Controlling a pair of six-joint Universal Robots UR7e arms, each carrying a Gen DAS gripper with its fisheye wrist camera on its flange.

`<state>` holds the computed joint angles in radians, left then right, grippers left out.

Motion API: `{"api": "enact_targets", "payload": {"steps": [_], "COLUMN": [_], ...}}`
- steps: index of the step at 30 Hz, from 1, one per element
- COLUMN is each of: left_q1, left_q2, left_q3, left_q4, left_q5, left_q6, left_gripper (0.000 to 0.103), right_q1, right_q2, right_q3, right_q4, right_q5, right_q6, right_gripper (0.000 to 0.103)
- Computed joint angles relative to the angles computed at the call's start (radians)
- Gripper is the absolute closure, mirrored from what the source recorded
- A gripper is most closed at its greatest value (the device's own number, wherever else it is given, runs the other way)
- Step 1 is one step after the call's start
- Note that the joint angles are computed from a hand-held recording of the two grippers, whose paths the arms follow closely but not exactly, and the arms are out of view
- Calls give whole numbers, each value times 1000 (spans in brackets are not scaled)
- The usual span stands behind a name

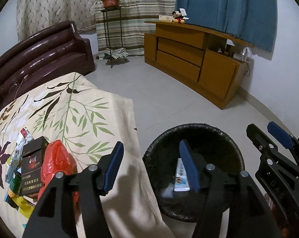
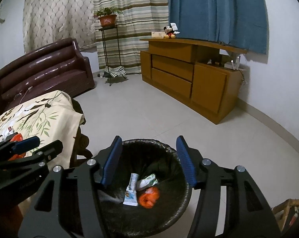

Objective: Collect trash

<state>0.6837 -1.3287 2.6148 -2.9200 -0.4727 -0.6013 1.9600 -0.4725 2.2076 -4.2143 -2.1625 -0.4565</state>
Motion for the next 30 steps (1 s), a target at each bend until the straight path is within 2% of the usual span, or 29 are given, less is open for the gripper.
{"api": "enact_targets", "payload": {"steps": [20, 24, 30], "left_q1": [-45, -63, -103], "left_q2": [-109, -164, -308], "left_q3": [29, 38, 59], "left_q4": [145, 237, 491], "left_q5": [7, 12, 21], "left_q6": [-95, -153, -309], "left_gripper": [45, 45, 45], "right_q1": [19, 42, 88], "right_q2": [-9, 3, 11], "right_q3": [28, 40, 46], "right_q4": [2, 0, 26], "right_q5": [-17, -25, -32], "right_q6": [28, 51, 91], "right_gripper": [48, 48, 48]}}
